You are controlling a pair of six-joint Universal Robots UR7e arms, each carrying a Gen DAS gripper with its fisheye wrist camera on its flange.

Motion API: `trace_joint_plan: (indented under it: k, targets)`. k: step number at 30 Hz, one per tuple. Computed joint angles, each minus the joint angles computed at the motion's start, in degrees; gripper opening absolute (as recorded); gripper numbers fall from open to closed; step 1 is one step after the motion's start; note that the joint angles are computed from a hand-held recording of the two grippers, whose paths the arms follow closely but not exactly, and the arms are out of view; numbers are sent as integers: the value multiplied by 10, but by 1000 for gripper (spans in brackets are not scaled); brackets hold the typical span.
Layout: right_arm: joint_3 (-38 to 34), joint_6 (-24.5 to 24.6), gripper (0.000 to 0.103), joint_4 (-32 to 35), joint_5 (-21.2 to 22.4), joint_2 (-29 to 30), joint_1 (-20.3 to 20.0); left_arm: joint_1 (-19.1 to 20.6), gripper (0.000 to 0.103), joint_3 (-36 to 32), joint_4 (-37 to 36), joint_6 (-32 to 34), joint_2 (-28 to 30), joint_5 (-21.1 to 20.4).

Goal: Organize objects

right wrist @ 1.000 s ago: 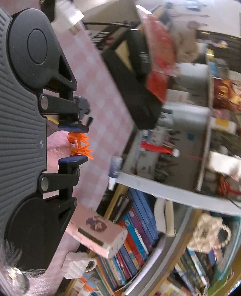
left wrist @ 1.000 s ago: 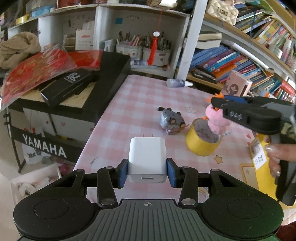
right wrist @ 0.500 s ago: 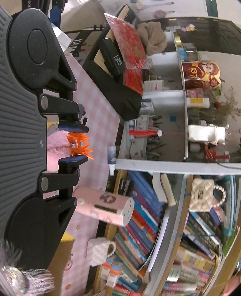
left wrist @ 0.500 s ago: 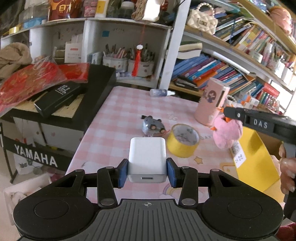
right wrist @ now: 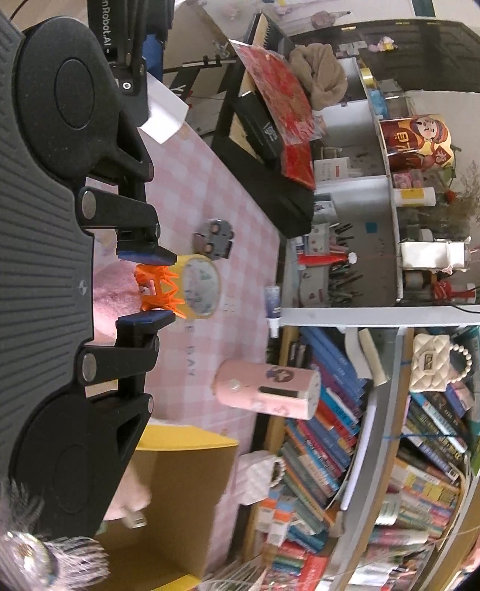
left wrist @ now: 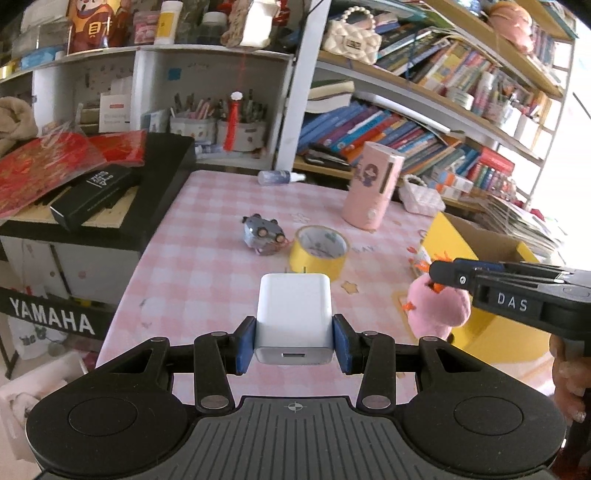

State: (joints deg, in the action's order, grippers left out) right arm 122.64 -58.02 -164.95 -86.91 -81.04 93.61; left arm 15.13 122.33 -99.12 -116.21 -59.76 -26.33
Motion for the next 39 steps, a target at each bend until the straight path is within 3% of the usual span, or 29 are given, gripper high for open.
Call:
trace_joint_plan:
  k: [10, 16, 26, 39]
  targets:
    - [86, -4, 24, 33, -2, -117, -31, -71, 41, 8, 0, -25, 18, -60]
    - [131, -6, 24, 54, -5, -194, -64, -101, 41, 15, -44, 8, 33, -86]
    - [172, 2, 24, 75, -10, -296, -121, -115, 41, 25, -164, 122, 58, -92]
    - [174, 14, 24, 63, -31, -341, -173, -78, 41, 15, -392, 342, 117, -88]
